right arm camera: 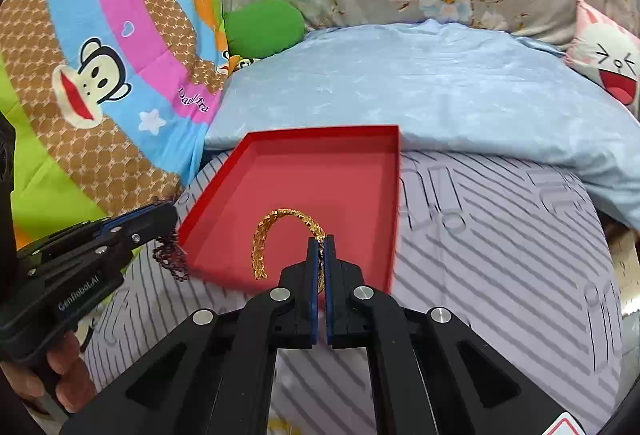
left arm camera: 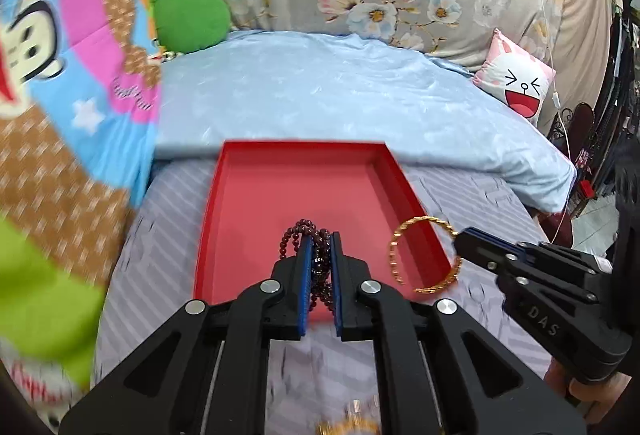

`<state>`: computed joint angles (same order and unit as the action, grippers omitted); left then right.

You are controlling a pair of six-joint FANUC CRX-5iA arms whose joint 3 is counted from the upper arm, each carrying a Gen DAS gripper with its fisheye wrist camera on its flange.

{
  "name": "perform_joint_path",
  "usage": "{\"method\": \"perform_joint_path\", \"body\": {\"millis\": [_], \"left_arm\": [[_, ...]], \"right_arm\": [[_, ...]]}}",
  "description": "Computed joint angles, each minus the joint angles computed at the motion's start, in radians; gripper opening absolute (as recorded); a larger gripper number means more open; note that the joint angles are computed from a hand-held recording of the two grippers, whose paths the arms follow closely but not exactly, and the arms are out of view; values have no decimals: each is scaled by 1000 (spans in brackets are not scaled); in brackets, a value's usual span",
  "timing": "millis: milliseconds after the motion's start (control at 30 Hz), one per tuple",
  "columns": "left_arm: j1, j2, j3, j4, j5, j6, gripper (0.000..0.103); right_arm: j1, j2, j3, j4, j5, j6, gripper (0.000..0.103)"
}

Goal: Organize jewelry
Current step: 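Carry both items over the red tray and open the left gripper, then lower the twisted gold bangle into the tray and open the right gripper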

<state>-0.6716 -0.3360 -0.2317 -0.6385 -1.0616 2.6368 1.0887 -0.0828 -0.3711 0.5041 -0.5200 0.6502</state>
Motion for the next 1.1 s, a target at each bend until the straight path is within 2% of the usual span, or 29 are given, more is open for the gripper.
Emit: {"method": "perform_joint_path", "body": {"millis": [67,133,233,267,333,500,667,733,900,967,1033,1100], "left_arm": [[111,10,-14,75,91,-103,9],[189,36,-17,121,145,-167,8],[365,81,-61,327,280,-361,8],[395,95,-67,365,304,-397,8],[412,135,-46,360,305,-418,8],[461,212,-12,388,318,-475,8],[503,227,-23,434,339,-505,8],[509,225,-28,445,344,-519,8],[491,218,-41,425,337,-499,11],[480,210,-42,404,331,-466,26],[464,198,-39,373,320,-426,35],[451,182,-40,358,313,-410,35]], "right_arm": [[-29,84,95,-38,-16,83,3],[-57,166,196,-96,-42,166,3],[-102,299,384,-250,-127,318,1],[-110,323,417,-274,-142,340,1],[-129,393,506,-313,-192,379,1],[-147,498,618,-309,-252,396,1],[-176,516,651,-376,-273,431,1],[-182,486,622,-415,-265,451,1],[-170,416,517,-384,-208,420,5],[-166,395,485,-355,-182,396,6],[-163,381,469,-336,-170,376,7],[-159,360,448,-314,-156,355,8]]}}
